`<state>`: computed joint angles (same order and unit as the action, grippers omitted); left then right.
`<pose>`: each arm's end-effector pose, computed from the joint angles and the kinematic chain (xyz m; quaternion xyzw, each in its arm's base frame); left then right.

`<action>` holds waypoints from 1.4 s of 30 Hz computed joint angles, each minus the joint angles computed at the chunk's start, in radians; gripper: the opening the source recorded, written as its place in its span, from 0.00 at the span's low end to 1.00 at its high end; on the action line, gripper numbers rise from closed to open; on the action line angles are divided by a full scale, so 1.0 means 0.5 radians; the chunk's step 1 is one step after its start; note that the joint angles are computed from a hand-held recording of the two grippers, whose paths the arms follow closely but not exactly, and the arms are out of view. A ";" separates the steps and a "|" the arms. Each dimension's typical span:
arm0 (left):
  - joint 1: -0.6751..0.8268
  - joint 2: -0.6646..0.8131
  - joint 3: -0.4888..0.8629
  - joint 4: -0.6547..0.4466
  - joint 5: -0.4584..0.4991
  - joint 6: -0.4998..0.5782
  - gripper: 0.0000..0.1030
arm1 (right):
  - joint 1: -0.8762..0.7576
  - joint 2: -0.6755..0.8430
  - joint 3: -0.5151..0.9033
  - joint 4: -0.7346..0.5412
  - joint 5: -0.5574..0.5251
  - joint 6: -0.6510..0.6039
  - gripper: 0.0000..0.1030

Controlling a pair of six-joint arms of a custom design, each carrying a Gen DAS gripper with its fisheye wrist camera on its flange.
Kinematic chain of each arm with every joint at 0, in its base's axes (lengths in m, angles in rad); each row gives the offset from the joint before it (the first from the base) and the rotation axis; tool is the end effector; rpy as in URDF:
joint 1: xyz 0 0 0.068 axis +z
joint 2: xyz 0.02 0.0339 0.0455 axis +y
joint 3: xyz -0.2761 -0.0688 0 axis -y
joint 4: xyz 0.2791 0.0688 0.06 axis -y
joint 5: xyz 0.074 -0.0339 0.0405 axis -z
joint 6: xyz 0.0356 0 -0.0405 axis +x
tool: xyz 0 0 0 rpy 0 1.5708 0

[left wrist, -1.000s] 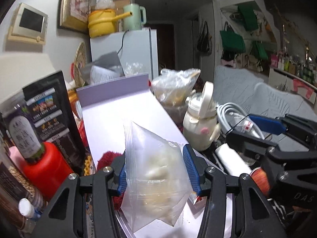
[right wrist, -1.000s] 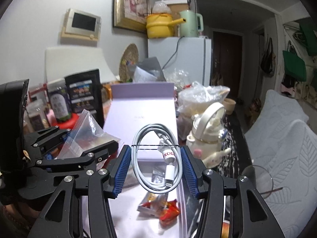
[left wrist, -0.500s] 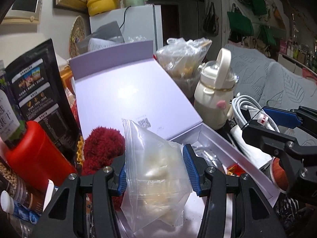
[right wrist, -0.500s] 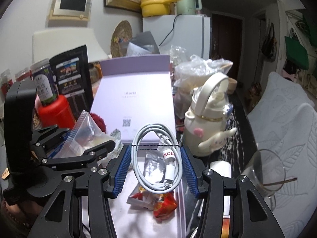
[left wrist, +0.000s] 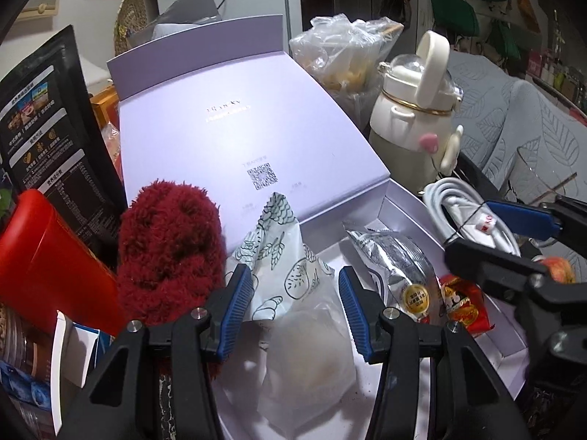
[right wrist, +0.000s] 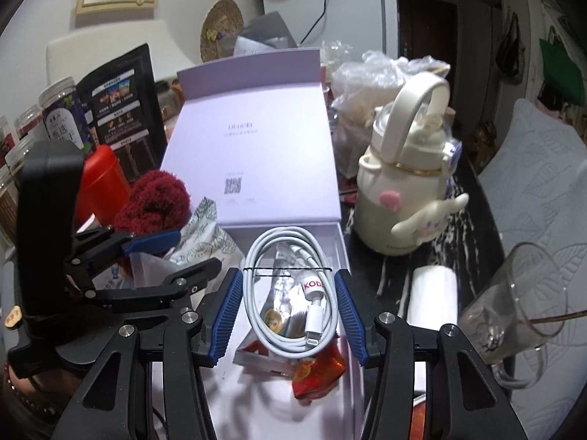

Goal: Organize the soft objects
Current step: 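Lower the zip bag into the box and open the left tool while the right tool lowers the cable in, then open the right tool over the box and withdraw both tools upward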

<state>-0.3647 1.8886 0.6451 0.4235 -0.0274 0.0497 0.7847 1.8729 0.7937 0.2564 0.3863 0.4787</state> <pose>0.3064 -0.1159 0.0507 0.1865 0.9114 -0.0449 0.3641 0.2639 0.2446 0.0809 -0.0699 0.9136 0.0675 0.3949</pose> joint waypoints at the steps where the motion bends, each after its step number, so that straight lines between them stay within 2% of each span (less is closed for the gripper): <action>1: -0.006 0.002 0.004 -0.013 -0.004 0.006 0.48 | -0.004 0.018 0.007 0.003 -0.022 0.004 0.49; 20: -0.062 0.061 0.083 -0.159 -0.132 0.062 0.48 | -0.121 0.278 0.167 -0.091 -0.259 0.055 0.50; 31: -0.060 0.022 0.084 -0.229 -0.151 0.039 0.48 | -0.097 0.339 0.237 -0.197 -0.242 0.055 0.50; 33: -0.055 0.008 0.092 -0.268 -0.137 0.020 0.48 | -0.082 0.320 0.241 -0.219 -0.204 0.060 0.51; 35: -0.041 -0.014 0.089 -0.299 -0.118 -0.003 0.48 | -0.064 0.291 0.237 -0.251 -0.149 0.076 0.61; 42: 0.040 -0.147 -0.007 -0.287 0.084 -0.074 0.53 | 0.015 0.117 0.101 -0.217 -0.059 0.178 0.66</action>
<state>-0.3449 1.8152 0.6414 0.2799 0.0147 0.0127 0.7921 1.9316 0.8443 0.1480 0.3567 0.5677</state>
